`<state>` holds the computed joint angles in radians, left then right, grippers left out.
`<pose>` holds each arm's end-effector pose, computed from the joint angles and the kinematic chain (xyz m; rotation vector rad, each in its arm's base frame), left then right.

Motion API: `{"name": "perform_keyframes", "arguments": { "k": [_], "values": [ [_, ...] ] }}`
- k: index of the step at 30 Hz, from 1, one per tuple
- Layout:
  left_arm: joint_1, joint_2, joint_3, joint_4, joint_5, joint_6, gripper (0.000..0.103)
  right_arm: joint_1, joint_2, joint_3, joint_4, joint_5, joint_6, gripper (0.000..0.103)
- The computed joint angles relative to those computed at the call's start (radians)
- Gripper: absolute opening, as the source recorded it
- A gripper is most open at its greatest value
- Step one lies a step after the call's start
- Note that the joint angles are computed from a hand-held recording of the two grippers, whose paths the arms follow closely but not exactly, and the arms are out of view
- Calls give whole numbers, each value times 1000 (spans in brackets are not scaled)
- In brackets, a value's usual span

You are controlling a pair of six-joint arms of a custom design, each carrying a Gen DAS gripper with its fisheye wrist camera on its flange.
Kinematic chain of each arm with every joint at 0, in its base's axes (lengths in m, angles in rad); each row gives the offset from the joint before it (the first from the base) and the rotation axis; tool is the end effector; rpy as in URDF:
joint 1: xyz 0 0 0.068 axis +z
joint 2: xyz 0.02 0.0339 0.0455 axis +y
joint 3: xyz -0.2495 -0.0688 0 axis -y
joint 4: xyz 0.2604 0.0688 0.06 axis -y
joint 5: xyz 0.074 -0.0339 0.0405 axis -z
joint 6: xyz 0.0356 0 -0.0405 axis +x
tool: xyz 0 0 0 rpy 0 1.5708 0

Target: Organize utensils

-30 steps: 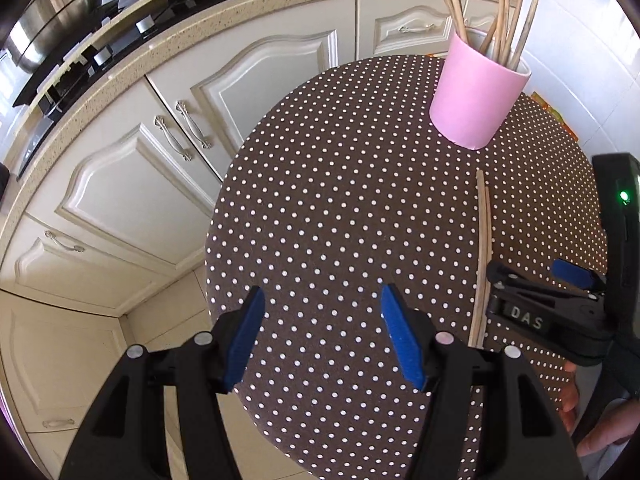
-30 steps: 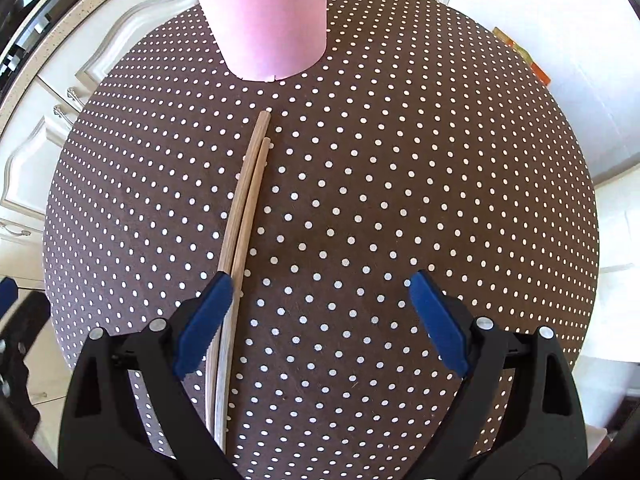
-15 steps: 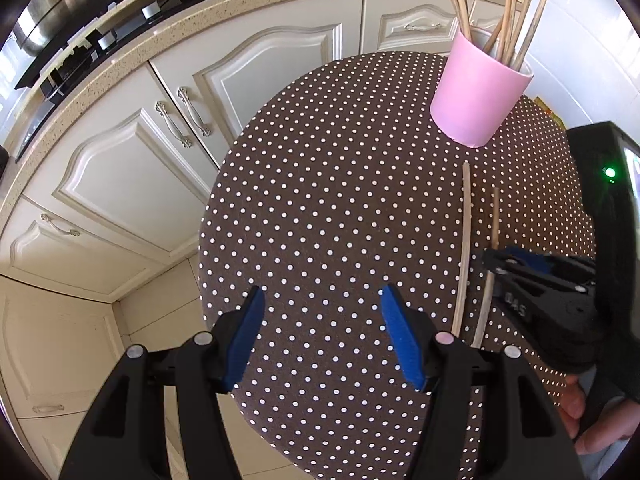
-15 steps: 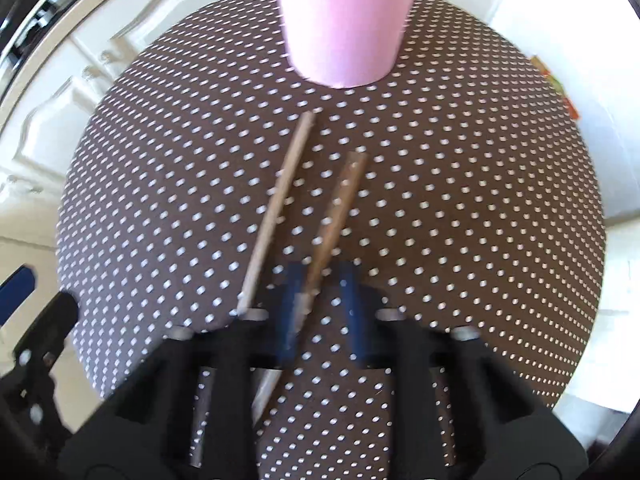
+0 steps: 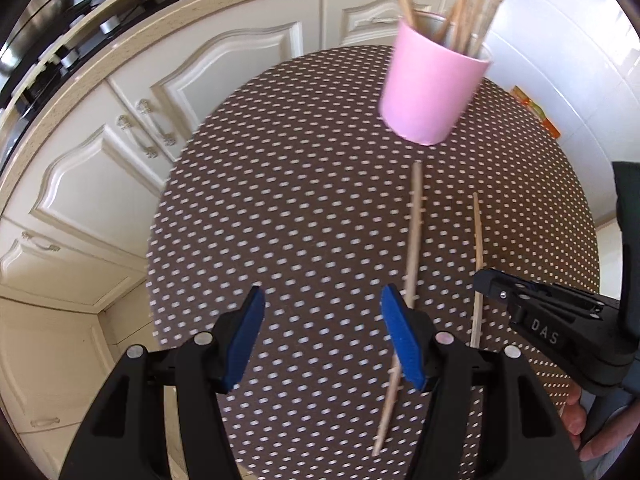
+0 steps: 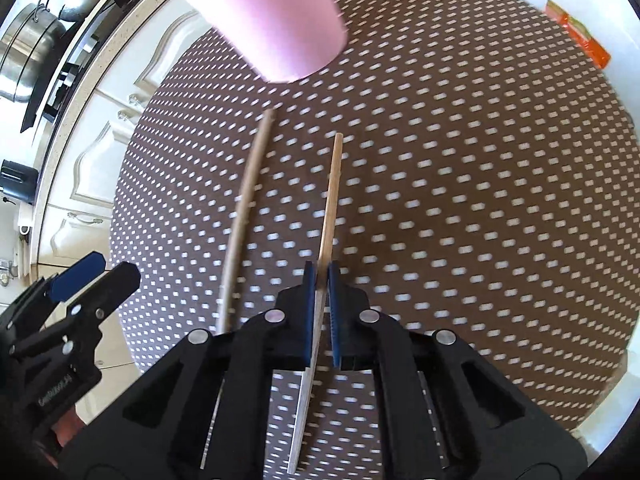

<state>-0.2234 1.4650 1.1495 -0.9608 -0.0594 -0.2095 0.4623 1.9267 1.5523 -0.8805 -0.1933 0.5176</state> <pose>0.2848 -0.0625 0.2330 0.0072 2.8414 -0.0081 0.3595 0.1868 0.2044 0.0356 2.9172 0.4682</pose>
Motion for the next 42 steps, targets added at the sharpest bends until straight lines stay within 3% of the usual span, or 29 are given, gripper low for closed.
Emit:
{"name": "perform_keyframes", "arguments": {
  "k": [9,16,21,22,24,25,31,39,42],
  "values": [
    [-94,192,130,28,-1,-44,60,-80,-83,-98,23,27,-63,7],
    [-123,355,251,11,-50,-59,60,-143,-106,-93,-4,-4,-113,7],
    [-103,450,330,-20,8,-75,59,-297,-191,-146,-70,-67,-252,7],
    [-109,462,339,-23,0,-76,53,-321,-198,-147,-82,-80,-271,7],
    [-116,473,353,-20,3,-57,29,-323,-199,-154,-79,-96,-262,7],
    [-119,483,365,-27,10,-55,6,-330,-199,-156,-78,-102,-261,7],
    [-126,502,373,-12,9,-42,6,-369,-215,-163,-83,-131,-275,7],
    [-136,421,294,30,4,-67,6,-361,-230,-167,-67,-121,-254,7],
    [-132,397,276,35,2,-62,6,-351,-229,-160,-86,-63,-229,8]
  ]
}}
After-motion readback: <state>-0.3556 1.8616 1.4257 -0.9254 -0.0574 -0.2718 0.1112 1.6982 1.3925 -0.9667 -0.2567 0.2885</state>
